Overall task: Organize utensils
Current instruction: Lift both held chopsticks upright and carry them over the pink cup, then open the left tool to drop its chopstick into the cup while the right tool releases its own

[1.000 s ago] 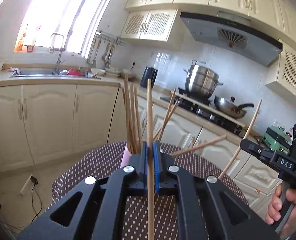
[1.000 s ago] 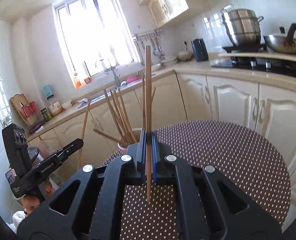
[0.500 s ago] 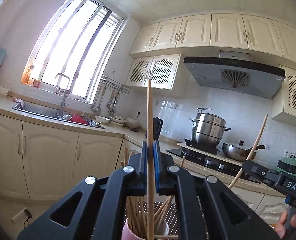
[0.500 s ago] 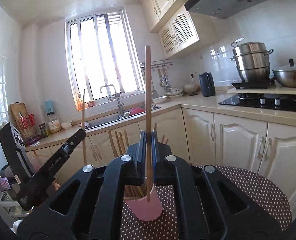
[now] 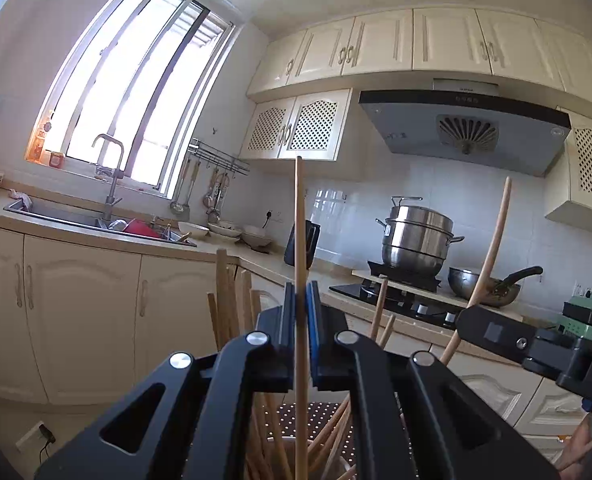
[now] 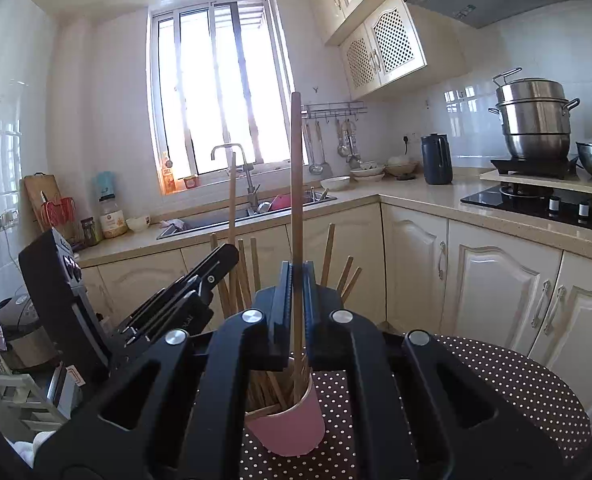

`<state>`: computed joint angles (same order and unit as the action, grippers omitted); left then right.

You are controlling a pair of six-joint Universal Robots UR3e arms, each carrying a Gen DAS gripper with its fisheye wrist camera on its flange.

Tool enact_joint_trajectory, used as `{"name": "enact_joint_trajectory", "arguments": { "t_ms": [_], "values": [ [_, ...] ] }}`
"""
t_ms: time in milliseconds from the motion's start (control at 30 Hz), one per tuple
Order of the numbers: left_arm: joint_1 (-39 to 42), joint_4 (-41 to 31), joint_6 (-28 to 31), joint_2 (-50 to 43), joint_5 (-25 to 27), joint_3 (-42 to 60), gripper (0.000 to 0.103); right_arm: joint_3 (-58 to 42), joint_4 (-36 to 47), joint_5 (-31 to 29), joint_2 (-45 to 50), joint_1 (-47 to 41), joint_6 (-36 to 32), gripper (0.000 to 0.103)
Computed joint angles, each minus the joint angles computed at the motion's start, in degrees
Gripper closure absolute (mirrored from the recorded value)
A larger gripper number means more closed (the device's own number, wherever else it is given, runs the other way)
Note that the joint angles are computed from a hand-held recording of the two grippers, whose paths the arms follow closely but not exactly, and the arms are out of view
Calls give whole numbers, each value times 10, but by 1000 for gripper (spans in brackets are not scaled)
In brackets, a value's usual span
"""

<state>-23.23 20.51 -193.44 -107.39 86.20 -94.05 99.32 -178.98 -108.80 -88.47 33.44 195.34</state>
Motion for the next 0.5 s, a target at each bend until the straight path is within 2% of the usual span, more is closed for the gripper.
{"name": "enact_joint_trajectory", "arguments": {
  "t_ms": [400, 467, 500],
  "values": [
    [-5, -33, 34, 25, 5, -37, 96, -1, 29, 13, -1, 1, 20, 97],
    [-4, -46, 37, 33, 6, -42, 82, -6, 40, 12, -2, 3, 26, 97],
    [-5, -46, 39, 37, 12, -46, 70, -8, 43, 8, -1, 5, 27, 97]
  ]
}}
